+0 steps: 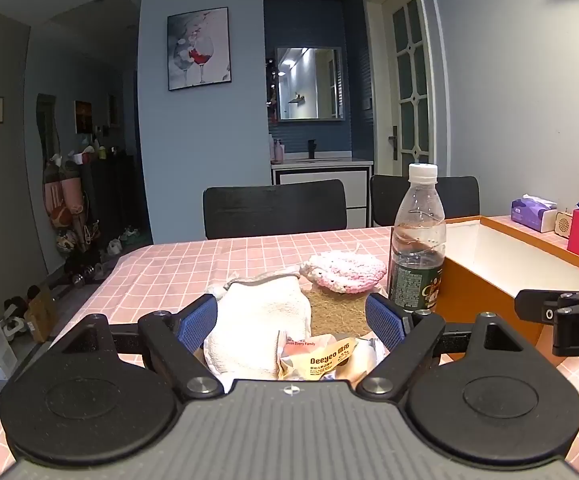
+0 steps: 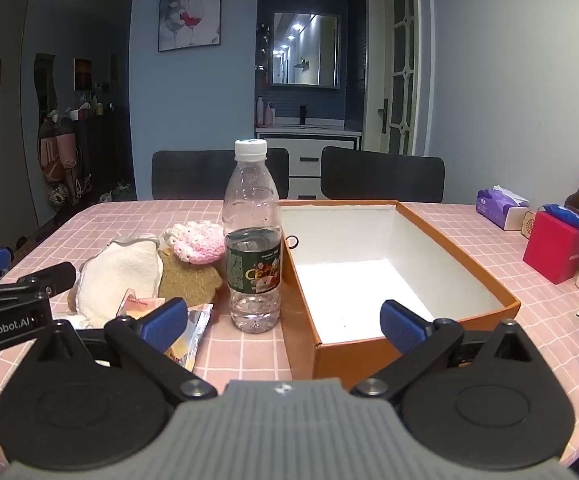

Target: Organize soft objects

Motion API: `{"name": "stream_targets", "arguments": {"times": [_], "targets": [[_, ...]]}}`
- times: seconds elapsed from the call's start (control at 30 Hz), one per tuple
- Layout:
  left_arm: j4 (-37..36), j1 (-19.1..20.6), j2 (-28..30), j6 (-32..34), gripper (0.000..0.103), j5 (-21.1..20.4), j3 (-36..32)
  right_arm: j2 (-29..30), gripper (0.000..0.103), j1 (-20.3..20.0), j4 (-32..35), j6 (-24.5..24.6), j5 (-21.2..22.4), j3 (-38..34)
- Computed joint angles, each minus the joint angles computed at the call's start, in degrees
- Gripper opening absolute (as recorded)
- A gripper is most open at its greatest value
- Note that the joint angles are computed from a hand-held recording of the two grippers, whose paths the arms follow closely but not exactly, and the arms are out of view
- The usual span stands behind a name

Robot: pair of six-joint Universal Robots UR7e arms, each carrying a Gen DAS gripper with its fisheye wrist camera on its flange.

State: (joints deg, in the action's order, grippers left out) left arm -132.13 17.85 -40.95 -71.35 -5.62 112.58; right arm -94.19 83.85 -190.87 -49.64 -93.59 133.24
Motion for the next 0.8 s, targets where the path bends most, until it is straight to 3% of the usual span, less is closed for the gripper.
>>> {"name": "stream_targets", "arguments": {"times": [0.13, 0.23, 0.33, 0.53, 0.63, 0.8], "targets": [[0.9, 0.1, -0.4, -1.0, 0.098, -0.5, 0.0, 0.2, 0.100, 0.1, -0.4, 0.2, -0.1, 0.1], [-5.8, 0.1, -0.1, 4.1, 0.098, -1.3, 0.7, 0.1, 0.100, 0.1, -0.1, 0.4, -0.1, 0.1], [-1.8, 0.7, 0.3, 0.6, 0.098, -1.7, -0.5, 0.1, 0.100, -0.2, -0.6, 0.2, 0.1, 0.8], [-7.5, 1.1, 1.2, 5.8, 0.098, -2.0, -0.5, 0.7, 0.100, 0.3, -0.2, 0.3, -0.8, 0.2], [-2.6, 0.6, 0.1, 1.6, 0.098, -2.2, -0.3, 0.6, 0.100, 0.3, 0.0, 0.4, -0.9, 0.2], [-3.6, 0.7, 0.3, 2.2, 0.098, -2.4, -0.2, 0.7, 0.100, 0.6, 0.1, 0.5, -1.5, 0.1]]}}
